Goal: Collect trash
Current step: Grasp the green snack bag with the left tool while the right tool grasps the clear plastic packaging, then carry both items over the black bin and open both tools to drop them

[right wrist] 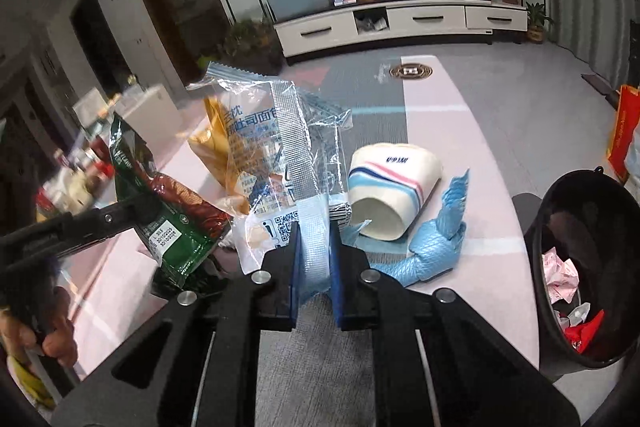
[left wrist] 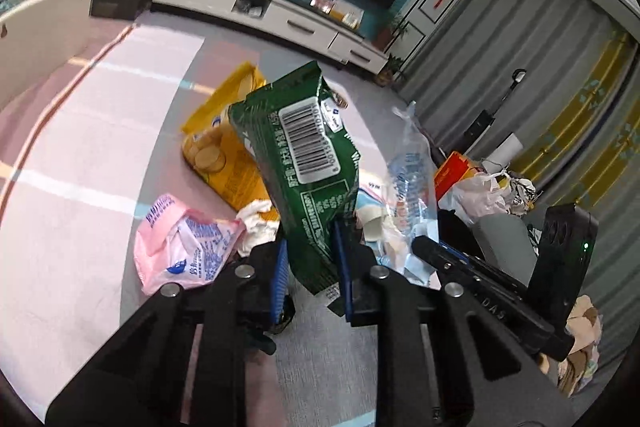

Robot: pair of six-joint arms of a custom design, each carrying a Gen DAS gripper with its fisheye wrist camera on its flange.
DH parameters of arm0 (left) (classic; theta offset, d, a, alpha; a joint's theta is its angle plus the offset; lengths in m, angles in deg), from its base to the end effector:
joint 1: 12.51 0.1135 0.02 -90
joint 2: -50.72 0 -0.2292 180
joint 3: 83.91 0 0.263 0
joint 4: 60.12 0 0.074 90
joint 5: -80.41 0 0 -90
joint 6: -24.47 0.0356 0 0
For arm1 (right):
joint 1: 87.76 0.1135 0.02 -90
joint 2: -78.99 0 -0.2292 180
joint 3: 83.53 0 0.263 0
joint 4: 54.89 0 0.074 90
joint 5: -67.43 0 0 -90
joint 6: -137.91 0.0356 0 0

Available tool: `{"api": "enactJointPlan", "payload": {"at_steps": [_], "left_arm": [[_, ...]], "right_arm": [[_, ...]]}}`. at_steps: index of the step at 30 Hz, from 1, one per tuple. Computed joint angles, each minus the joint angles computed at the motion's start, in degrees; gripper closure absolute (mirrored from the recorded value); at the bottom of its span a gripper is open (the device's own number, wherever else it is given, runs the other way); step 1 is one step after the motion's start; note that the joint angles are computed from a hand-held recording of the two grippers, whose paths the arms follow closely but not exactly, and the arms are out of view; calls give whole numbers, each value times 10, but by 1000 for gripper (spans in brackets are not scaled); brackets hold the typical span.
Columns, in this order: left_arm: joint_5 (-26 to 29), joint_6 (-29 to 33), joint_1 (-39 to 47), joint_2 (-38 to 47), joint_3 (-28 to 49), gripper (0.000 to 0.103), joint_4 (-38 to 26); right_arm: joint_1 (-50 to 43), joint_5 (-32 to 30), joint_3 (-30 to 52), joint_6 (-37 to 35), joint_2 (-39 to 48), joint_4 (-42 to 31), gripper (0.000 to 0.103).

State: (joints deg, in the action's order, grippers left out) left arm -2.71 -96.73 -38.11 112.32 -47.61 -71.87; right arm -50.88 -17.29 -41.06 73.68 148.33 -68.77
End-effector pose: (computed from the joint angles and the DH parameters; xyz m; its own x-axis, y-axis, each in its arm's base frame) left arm 0.2110 -0.1058 0.1368 -0.7317 -0.2197 -0.6453 0.1592 0.8654 -0.4752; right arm 0.2073 0.1514 0.1376 -0.7058 0.0117 -0.7083 -0.2609 0.9253 0.2753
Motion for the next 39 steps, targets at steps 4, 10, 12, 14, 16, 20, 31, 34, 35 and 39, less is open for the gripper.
{"api": "enactJointPlan", "payload": {"at_steps": [4, 10, 12, 14, 16, 20, 31, 34, 35, 39], "left_arm": [[-16, -2, -23, -4, 2, 81, 2], [-55, -2, -80, -3, 26, 81, -3], [-70, 0, -97, 5, 40, 81, -3], [-88, 0, -124, 27, 65, 81, -5], [-98, 2, -145, 54, 93, 81, -8], [-120, 7, -191, 126, 165, 81, -11], [-131, 13, -276, 336, 377, 80, -39], [-133, 20, -287, 395, 442, 80, -59], [-135, 23, -292, 418, 469, 80, -68], [-142, 36, -307, 489, 552, 80, -94]], "right_arm": [[-7, 12, -18, 2, -38, -8, 90], [-27, 20, -54, -10, -128, -39, 90], [-46, 16, -69, -16, -168, -53, 90], [-77, -2, -91, -20, -221, -73, 90], [-109, -18, -107, -23, -269, -95, 90], [-177, -45, -135, -33, -362, -146, 90], [-399, -131, -170, -88, -492, -265, 90], [-447, -137, -171, -107, -486, -280, 90], [-465, -149, -172, -112, -483, -281, 90], [-526, -173, -178, -133, -477, -288, 89]]}}
